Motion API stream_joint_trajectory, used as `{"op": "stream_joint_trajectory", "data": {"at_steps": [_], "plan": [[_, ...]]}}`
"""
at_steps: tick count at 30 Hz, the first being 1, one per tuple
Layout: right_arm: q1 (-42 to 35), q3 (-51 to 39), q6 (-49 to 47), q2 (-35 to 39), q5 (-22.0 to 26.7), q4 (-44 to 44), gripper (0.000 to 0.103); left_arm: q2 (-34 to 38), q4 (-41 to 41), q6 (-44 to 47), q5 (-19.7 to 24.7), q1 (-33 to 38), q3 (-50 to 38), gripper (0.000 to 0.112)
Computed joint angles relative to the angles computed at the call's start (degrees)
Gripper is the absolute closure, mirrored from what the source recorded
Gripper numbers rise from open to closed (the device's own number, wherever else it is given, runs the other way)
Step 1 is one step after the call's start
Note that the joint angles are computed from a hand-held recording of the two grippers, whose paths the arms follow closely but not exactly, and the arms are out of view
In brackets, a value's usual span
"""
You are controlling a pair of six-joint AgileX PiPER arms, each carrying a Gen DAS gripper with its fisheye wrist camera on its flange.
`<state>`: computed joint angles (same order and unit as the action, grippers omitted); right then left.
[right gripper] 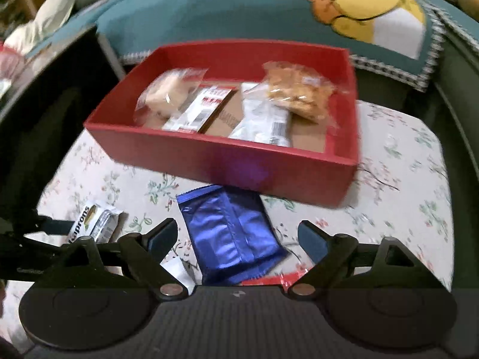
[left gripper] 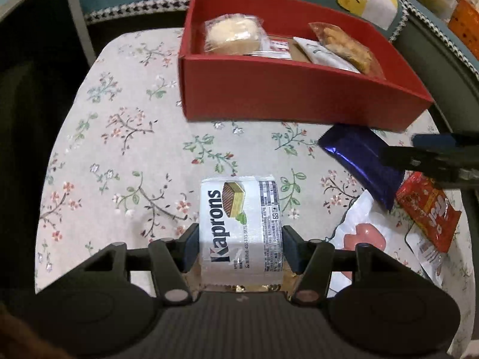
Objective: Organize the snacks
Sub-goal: 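Close left tool on the Kaprons packet and lift it, then hold Kaprons packet in left tool while right tool grasps the blue foil packet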
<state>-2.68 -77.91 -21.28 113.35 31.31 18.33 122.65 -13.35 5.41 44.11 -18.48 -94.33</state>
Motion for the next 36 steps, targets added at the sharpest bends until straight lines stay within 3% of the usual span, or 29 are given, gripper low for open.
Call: {"op": "stream_joint_trajectory", "data": {"at_steps": [6, 9, 10, 12, 16, 20, 23, 25, 30, 31, 36], "plan": [[-1.5, -7.5, -9.1, 5.7, 7.1, 4.1, 0.011, 1.4, -3.5, 2.5, 1.8, 1.0, -2.0, 0.013], [-1.1, -8.8, -9.7, 7.4, 7.3, 2.7, 0.009, 1.8, -4.6, 3.7, 2.1, 0.9, -2.5, 0.009], [-1.1, -9.3, -10.5, 8.3, 8.0, 2.7, 0.004, 1.7, -4.2, 3.8, 1.9, 0.6, -2.3, 0.009], [-0.1, -7.4, -12.2, 8.1, 5.3, 2.0, 0.000, 1.7, -2.3, 3.1, 1.4, -0.3, -2.2, 0.009], [3.1, -4.9, -3.6, 7.2, 0.6, -6.4, 0.000, 1.5, 1.4, 0.1, 0.3, -1.8, -1.8, 0.009], [4.6, -4.3, 4.7, 6.2, 1.5, -12.2, 0.000, 1.2, 11.9, -7.5, -1.2, -4.3, -0.5, 0.009], [5.5, -0.8, 4.6, 3.6, -0.3, -13.4, 0.007, 1.5, 12.4, -10.4, -1.9, -3.8, -0.2, 0.009], [6.2, 0.4, 6.9, 1.9, 0.1, -14.9, 0.031, 2.0, 12.2, -11.3, -1.1, -3.4, -1.3, 0.009], [7.3, 3.4, 9.5, -1.5, 1.1, -16.2, 0.034, 0.2, 13.6, -13.8, -3.7, -3.7, 1.2, 0.009], [7.5, 4.3, 9.4, -2.3, 0.8, -16.1, 0.034, -0.4, 13.0, -13.3, -3.8, -3.6, 1.6, 0.024], [7.3, 8.8, 7.2, -8.3, -0.5, -11.8, 0.034, -1.2, 9.1, -10.8, -2.5, -2.6, 2.0, 0.027]]}}
